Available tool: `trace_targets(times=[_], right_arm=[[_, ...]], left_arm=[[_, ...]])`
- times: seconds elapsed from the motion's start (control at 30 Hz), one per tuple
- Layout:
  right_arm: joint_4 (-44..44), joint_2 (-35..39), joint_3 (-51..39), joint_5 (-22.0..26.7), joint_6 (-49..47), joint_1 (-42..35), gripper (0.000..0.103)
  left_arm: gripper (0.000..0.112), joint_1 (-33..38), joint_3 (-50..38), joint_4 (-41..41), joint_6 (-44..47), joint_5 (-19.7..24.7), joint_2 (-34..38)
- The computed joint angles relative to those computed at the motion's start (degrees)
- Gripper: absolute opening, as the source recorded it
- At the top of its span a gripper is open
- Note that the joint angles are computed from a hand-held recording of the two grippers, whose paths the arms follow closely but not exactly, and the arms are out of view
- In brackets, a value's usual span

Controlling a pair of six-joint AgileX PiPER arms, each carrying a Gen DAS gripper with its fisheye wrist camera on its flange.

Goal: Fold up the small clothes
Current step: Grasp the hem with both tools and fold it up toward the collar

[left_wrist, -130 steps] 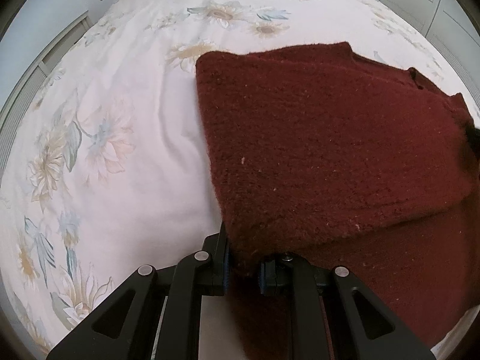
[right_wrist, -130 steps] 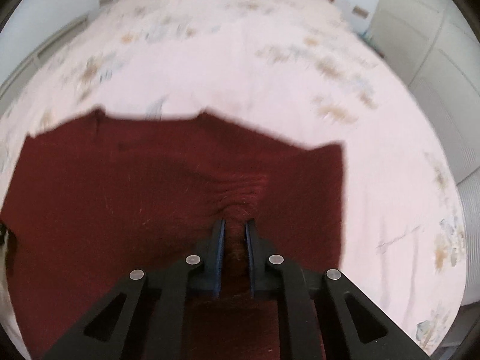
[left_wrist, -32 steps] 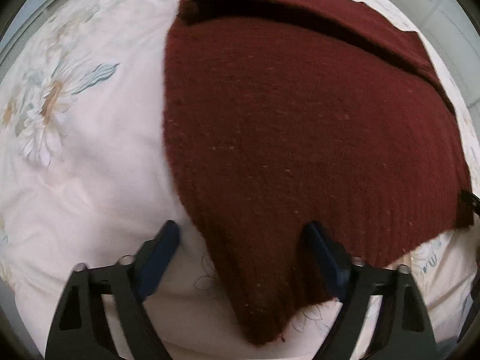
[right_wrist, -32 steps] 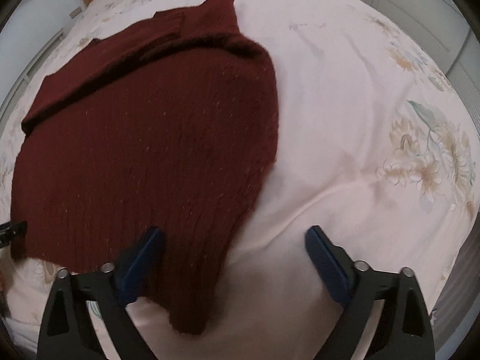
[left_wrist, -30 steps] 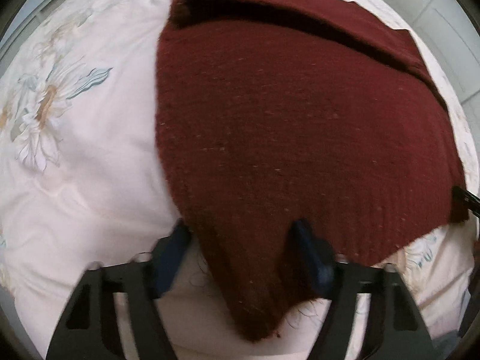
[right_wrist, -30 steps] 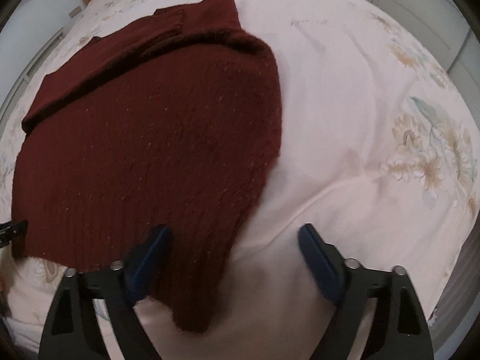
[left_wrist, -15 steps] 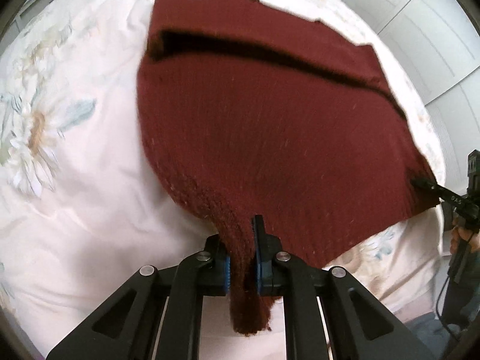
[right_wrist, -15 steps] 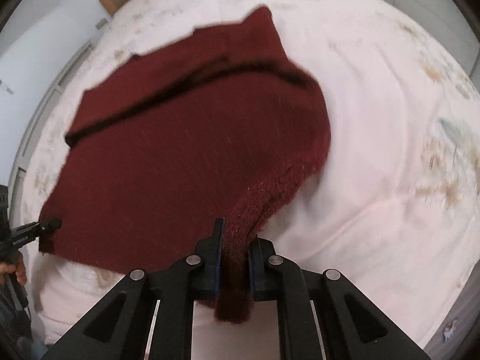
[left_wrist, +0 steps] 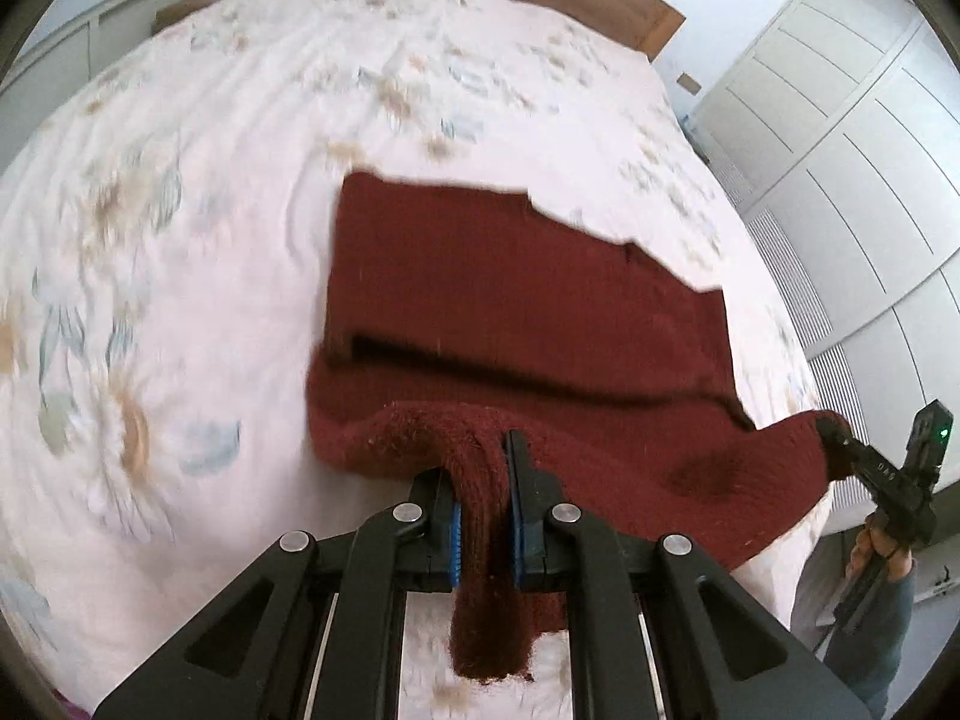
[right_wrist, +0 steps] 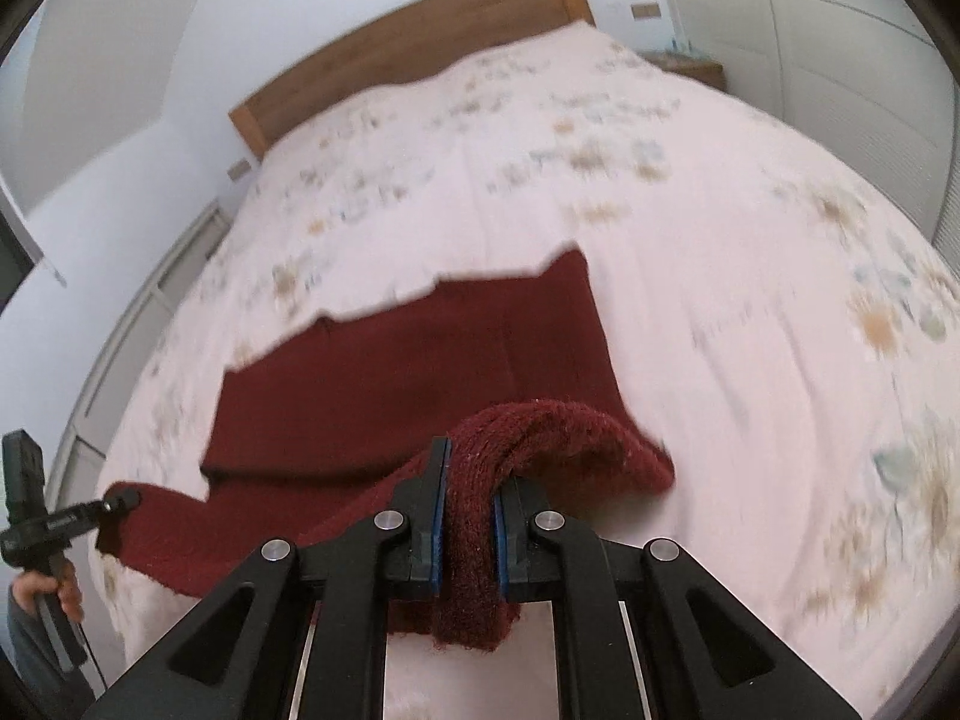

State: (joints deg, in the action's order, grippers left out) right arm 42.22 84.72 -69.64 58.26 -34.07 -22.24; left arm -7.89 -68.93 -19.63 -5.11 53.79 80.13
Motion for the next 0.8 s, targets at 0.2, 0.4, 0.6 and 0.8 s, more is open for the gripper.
trace_targets(times=[0.2, 0.4, 0.6, 0.8], right_arm=[[-4.0, 8.6, -12.6, -4.6, 7.5, 6.7, 0.011], [-10.4, 20.1, -25.8, -3.5, 13.9, 10.9, 0.011], [-18.5, 30.3, -35.1, -2.6, 19.1, 15.7, 0.012], [-22.3, 36.4, -37.4, -3.8, 22.5, 17.6, 0.014]], left_arm=[[0.009, 0.7, -12.9, 4.5, -2.6, 0.6, 9.5], [0.009, 1.4, -26.8, 7.3, -3.3, 4.6, 21.2], [0.009, -0.3, -31.9, 13.7, -7.8, 4.1, 30.4], [0.011, -3.6, -32.8, 23.0, -13.9, 1.7, 35.9]])
